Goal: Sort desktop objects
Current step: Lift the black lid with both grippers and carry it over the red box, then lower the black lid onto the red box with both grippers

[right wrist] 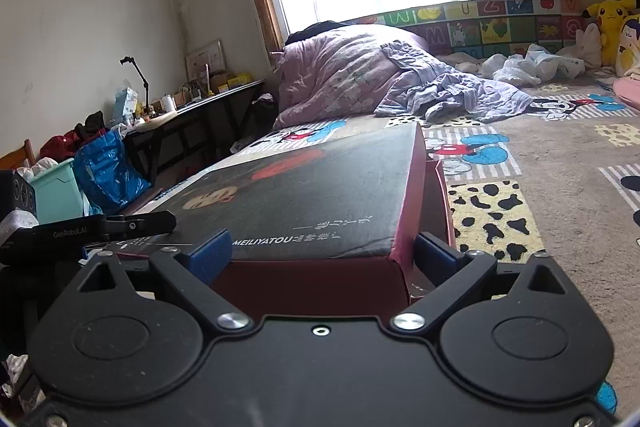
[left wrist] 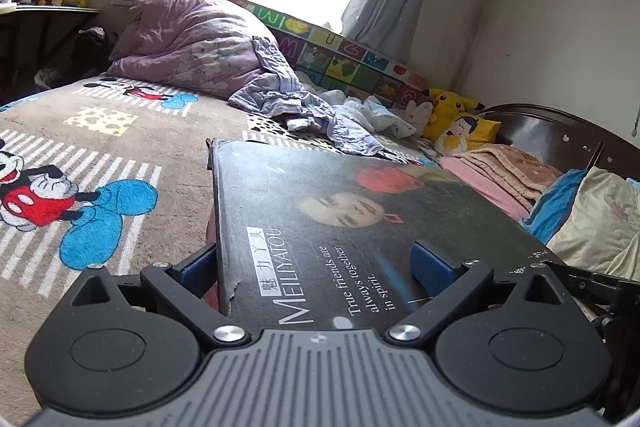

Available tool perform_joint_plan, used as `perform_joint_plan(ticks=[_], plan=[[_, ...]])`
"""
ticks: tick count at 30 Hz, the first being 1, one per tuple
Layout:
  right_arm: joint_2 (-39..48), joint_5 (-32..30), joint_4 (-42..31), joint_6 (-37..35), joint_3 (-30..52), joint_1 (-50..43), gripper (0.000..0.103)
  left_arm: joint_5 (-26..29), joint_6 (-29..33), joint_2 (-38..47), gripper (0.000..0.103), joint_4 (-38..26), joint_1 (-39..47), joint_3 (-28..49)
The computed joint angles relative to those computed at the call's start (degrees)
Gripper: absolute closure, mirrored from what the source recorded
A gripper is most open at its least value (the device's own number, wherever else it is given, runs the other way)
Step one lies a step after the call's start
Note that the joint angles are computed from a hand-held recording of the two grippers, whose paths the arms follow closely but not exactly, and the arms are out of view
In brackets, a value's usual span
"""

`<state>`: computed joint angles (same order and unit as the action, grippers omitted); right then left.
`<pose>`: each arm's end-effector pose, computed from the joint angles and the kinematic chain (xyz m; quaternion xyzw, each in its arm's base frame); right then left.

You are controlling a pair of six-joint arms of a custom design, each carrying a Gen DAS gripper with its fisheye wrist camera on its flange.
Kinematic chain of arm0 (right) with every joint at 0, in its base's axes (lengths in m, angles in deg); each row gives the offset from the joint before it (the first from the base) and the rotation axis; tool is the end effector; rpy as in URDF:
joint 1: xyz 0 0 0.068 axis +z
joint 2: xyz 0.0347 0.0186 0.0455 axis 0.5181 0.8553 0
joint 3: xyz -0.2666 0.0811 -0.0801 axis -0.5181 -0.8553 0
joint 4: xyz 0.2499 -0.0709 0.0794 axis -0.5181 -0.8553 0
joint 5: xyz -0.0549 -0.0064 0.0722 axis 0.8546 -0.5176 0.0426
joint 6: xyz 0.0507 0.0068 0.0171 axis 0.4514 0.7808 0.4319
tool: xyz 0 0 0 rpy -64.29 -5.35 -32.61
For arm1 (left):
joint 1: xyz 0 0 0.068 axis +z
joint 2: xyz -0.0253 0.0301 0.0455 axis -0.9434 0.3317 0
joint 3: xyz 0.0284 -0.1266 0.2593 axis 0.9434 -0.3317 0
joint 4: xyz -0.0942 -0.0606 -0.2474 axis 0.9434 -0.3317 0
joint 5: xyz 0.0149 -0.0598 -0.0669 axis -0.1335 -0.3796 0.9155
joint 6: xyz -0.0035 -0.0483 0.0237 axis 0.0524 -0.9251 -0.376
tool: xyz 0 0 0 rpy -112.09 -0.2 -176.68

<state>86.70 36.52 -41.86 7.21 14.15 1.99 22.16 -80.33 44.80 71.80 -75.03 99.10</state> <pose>0.1593 -0.0700 0.1239 0.1007 0.8095 0.0762 0.5734 0.3575 -0.0520 0.1086 0.2176 0.7977 -0.3333 0.4530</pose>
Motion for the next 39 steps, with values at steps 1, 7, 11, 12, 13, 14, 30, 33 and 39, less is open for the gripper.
perform_joint_plan(ticks=[1, 7, 11, 12, 13, 14, 30, 33, 39], plan=[[1.03, 0.27, 0.65, -0.25, 0.24, 0.15, 0.004, -0.18, -0.19, 0.45, 0.003, 0.61, -0.14, 0.0], [6.37, 1.18, 3.11, -1.18, 1.93, 0.47, 0.004, -2.49, -0.72, 2.3, 0.003, 1.6, -1.41, 0.65], [8.77, 2.06, 4.5, -1.7, 2.71, 0.84, 0.004, -3.95, -3.0, 3.8, 0.003, 2.38, -2.37, 1.69], [9.4, 2.39, 5.01, -1.78, 2.86, 0.97, 0.004, -4.03, -4.04, 4.28, 0.003, 2.37, -2.53, 2.12], [9.94, 3.11, 5.63, -1.56, 2.98, 1.18, 0.004, -4.28, -4.91, 4.67, 0.003, 2.52, -2.75, 2.41], [10.7, 3.44, 6.46, -0.9, 3.06, 1.28, 0.004, -4.85, -5.44, 4.88, 0.003, 3.02, -3.12, 2.43], [13.37, 4.8, 12.43, 3.06, 2.08, -1.91, 0.004, -6.65, -8.92, 3.05, 0.003, 5.9, -3.52, -0.29], [12.75, 4.34, 11.79, 2.62, 2.14, -2.19, 0.005, -8.51, -4.57, 1.5, 0.003, 4.25, -5.4, -0.75], [11.51, 3.4, 10.5, 1.75, 2.25, -2.75, 0.005, -10.58, -3.99, 0.33, 0.003, 5.12, -6.15, -2.16]])
